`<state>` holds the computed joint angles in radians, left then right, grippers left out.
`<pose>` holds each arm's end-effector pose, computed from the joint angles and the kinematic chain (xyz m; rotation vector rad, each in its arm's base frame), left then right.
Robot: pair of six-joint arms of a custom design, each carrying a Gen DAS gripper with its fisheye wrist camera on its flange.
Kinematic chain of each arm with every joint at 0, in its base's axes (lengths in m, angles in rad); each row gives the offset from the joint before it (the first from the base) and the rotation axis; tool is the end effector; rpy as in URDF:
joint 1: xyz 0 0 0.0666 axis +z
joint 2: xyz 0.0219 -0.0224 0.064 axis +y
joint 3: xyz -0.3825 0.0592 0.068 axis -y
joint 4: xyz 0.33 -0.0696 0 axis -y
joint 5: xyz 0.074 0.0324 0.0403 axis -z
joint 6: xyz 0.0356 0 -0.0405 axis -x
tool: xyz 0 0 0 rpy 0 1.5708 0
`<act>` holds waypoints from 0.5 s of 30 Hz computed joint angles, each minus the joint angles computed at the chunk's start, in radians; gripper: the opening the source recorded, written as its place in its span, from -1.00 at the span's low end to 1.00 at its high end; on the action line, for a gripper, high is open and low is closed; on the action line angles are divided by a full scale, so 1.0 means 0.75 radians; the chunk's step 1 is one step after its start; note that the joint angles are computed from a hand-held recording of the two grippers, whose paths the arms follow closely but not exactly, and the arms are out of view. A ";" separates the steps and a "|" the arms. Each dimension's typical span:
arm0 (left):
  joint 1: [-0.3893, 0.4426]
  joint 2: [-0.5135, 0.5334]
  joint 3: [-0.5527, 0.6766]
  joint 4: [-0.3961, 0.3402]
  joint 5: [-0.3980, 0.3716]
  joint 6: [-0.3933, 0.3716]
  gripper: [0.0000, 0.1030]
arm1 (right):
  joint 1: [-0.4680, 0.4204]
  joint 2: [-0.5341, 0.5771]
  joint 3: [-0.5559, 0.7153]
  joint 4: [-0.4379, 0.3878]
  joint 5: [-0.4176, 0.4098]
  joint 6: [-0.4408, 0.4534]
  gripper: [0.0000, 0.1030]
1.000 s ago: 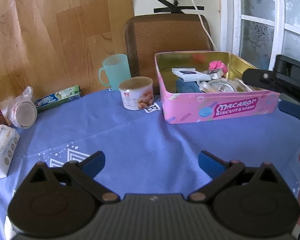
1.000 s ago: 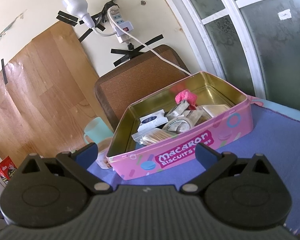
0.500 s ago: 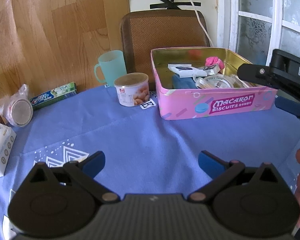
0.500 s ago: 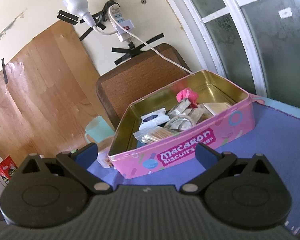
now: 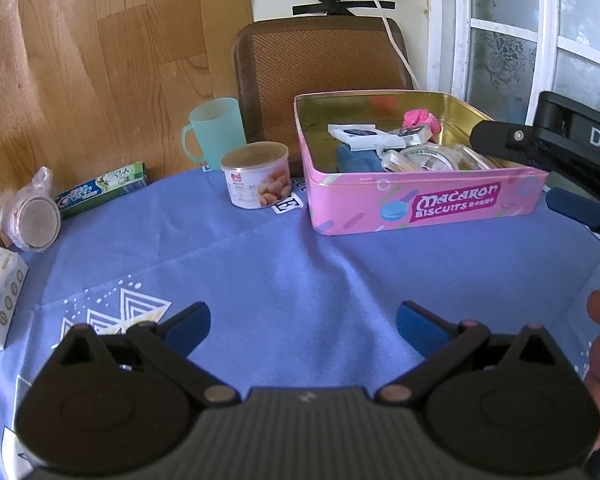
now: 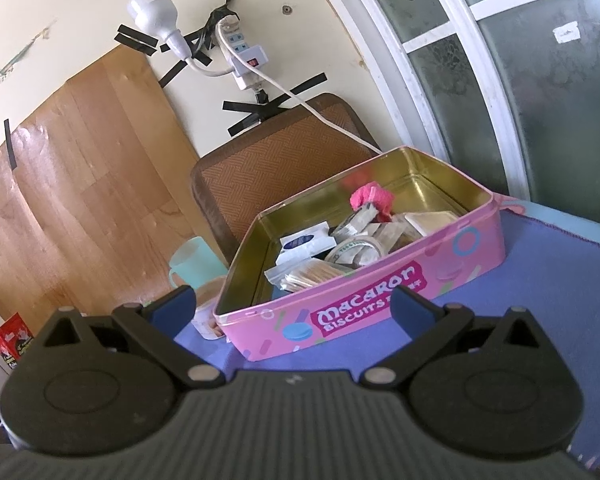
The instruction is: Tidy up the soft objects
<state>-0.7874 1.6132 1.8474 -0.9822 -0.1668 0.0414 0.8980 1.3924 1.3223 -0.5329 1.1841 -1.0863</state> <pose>0.3616 -0.3553 0.5121 0.7651 2.1870 -0.2296 0.2891 0.3093 0.4462 0.7517 1.6223 0.1217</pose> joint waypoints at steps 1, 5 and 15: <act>-0.001 0.000 0.000 0.000 -0.001 -0.001 1.00 | 0.002 0.000 0.000 -0.005 0.011 -0.006 1.00; -0.006 -0.002 -0.001 0.001 -0.001 -0.003 1.00 | 0.007 -0.005 -0.004 -0.017 0.040 -0.037 1.00; -0.006 -0.007 -0.009 0.005 0.005 -0.003 1.00 | 0.010 -0.008 -0.009 -0.003 0.044 -0.029 1.00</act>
<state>-0.7919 1.6079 1.8406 -0.9785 -0.1634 0.0390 0.9053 1.3867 1.3154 -0.5354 1.2171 -1.1080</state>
